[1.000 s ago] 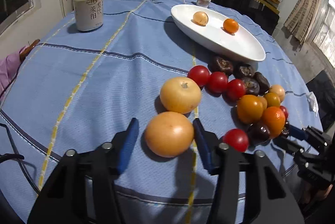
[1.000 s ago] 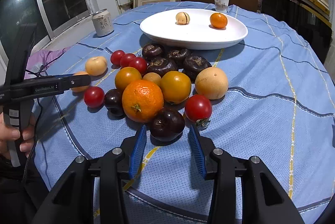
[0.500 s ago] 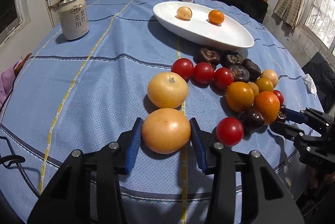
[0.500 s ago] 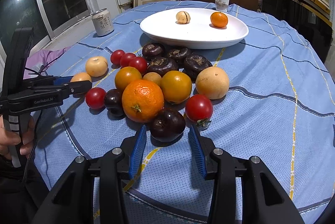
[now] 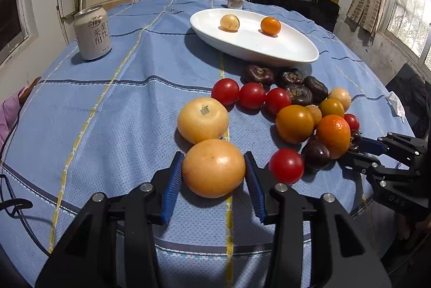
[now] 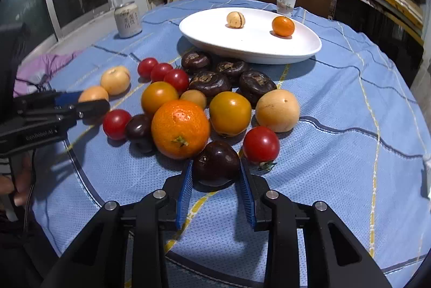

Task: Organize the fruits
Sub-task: 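Place the grapefruit and dark plum on the white plate, open both grippers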

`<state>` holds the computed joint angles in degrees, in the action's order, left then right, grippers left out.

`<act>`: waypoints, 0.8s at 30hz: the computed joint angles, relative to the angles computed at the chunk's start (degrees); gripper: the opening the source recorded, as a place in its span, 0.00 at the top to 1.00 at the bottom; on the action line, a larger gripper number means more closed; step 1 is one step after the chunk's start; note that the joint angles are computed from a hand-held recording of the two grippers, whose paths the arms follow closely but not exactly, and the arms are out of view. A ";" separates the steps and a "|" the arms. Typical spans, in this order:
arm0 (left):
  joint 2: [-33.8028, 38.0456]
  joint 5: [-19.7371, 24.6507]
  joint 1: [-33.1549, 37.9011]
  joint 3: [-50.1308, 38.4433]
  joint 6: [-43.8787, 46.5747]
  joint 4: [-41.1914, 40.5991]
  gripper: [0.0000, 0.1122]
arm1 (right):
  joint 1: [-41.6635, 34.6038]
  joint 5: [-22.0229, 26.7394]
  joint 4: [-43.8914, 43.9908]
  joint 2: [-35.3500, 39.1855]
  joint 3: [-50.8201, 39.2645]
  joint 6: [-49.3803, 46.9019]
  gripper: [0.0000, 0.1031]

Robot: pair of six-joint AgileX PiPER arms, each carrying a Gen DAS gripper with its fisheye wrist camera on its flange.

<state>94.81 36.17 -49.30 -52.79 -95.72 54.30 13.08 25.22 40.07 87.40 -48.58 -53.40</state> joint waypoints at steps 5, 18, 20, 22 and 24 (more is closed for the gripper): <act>-0.73 -0.04 -0.16 0.97 -1.77 1.35 0.61 | -2.33 0.77 7.94 -1.28 1.63 -7.95 0.68; -4.87 -0.18 4.84 -8.67 15.68 -6.15 0.61 | -9.73 9.03 8.35 -6.39 -7.22 -8.64 0.68; -1.86 -0.82 8.20 -15.68 24.56 -11.43 0.61 | -8.74 8.66 5.67 -3.38 -13.66 -5.96 0.67; 3.05 -0.01 11.32 -23.90 32.56 -15.97 0.61 | -7.74 8.27 2.39 0.94 -19.99 -2.62 0.67; 9.82 1.53 14.96 -33.72 41.75 -23.04 0.61 | -6.46 8.66 -2.64 7.08 -27.92 3.05 0.67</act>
